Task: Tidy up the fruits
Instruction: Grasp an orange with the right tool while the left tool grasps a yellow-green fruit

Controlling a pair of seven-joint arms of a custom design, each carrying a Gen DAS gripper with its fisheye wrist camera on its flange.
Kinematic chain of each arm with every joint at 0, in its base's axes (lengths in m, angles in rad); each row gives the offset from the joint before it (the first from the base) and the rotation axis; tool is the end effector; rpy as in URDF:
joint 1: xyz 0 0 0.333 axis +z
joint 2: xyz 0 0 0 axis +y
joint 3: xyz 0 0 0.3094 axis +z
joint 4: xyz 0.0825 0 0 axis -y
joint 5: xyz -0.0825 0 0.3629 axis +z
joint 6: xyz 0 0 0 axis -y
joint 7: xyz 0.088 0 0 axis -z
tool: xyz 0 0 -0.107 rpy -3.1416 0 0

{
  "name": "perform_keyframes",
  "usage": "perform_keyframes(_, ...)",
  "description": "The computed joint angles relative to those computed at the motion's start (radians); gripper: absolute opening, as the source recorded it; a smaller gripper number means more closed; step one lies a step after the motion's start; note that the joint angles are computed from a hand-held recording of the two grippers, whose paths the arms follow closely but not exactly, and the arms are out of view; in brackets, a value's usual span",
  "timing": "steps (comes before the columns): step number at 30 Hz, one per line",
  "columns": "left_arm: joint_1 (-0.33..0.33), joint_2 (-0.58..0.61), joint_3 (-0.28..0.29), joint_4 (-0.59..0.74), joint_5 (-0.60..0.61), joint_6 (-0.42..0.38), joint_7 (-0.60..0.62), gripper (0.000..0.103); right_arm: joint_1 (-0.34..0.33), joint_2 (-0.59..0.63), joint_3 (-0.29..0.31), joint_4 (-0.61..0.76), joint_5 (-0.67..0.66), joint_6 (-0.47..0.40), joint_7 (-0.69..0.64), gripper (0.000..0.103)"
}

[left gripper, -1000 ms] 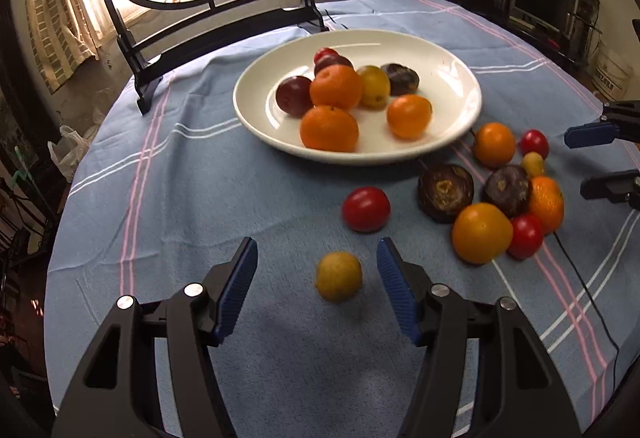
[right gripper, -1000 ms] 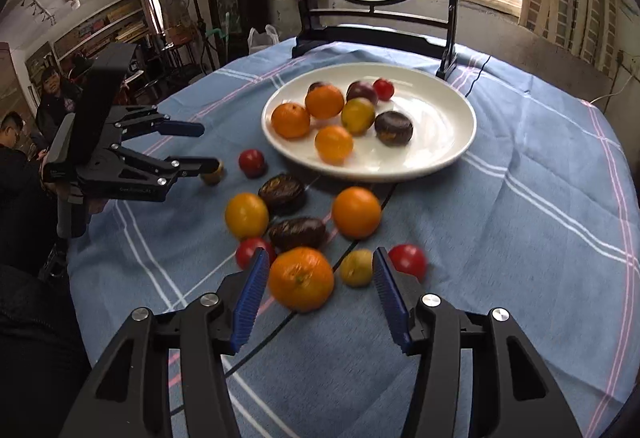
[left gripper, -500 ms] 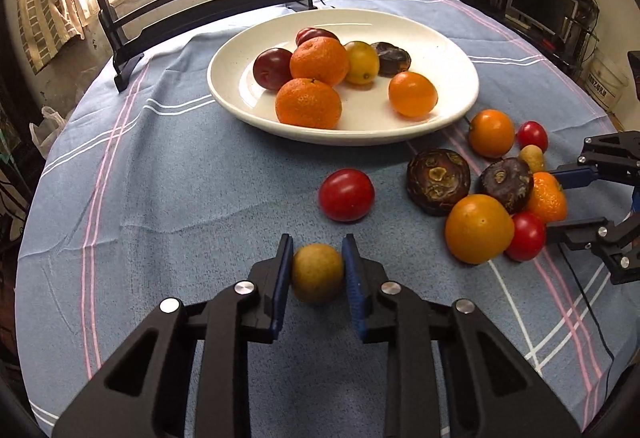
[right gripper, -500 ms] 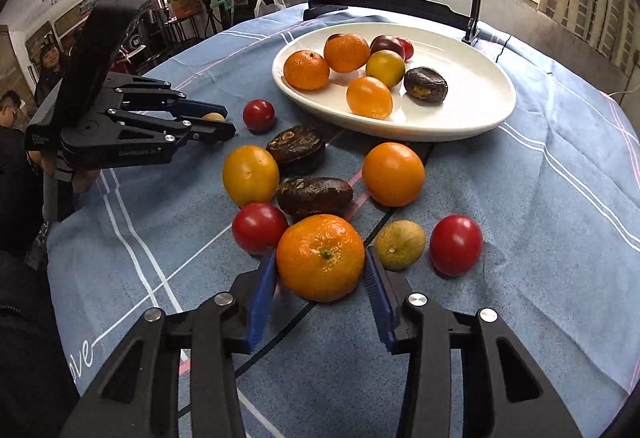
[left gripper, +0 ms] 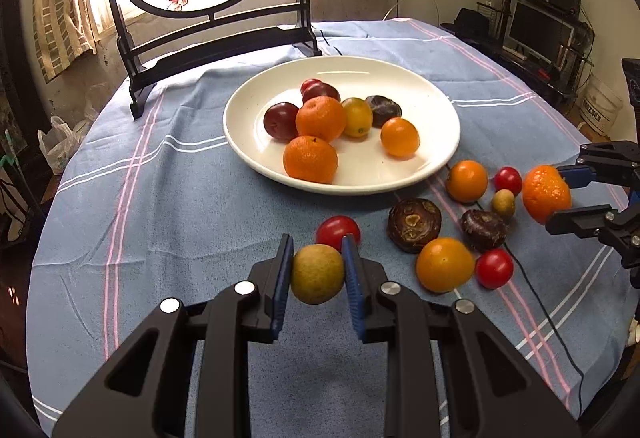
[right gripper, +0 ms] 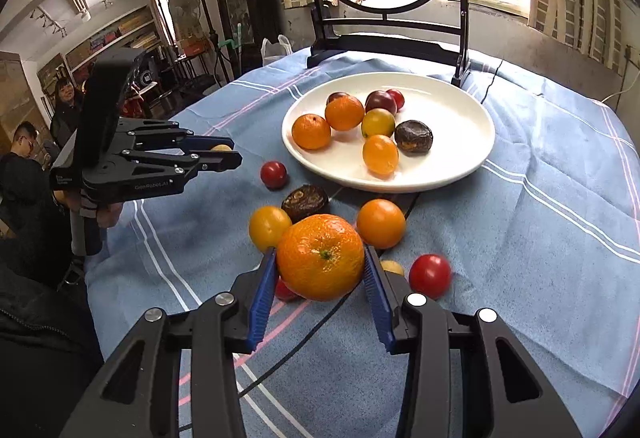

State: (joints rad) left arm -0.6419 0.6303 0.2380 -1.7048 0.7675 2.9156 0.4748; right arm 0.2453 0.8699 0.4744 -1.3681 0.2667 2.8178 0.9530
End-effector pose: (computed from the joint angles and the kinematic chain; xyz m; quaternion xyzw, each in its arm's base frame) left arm 0.6045 -0.3326 0.2927 -0.6278 0.6948 -0.2448 0.2516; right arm 0.6439 0.4029 0.3080 -0.8642 0.3327 -0.0393 0.3755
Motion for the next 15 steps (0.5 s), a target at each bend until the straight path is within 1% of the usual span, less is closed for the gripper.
perform_keyframes(2,-0.006,-0.002,0.010,0.002,0.007,0.014,-0.010,0.024,0.000,0.016,0.008,0.036,0.003,-0.023,-0.006,0.043)
perform_keyframes(7,-0.023,-0.007,0.038,0.013,0.027,0.037,-0.032,0.024,0.027,0.042,-0.007,0.109,0.013,-0.067,-0.011,0.043)
perform_keyframes(9,-0.019,-0.007,0.038,0.021,0.026,0.039,-0.030,0.024,0.034,0.061,-0.007,0.148,0.025,-0.100,-0.018,0.043)
perform_keyframes(15,0.005,0.011,0.026,0.063,-0.003,0.038,0.008,0.024,0.075,0.119,-0.043,0.272,0.048,-0.156,-0.018,0.043)
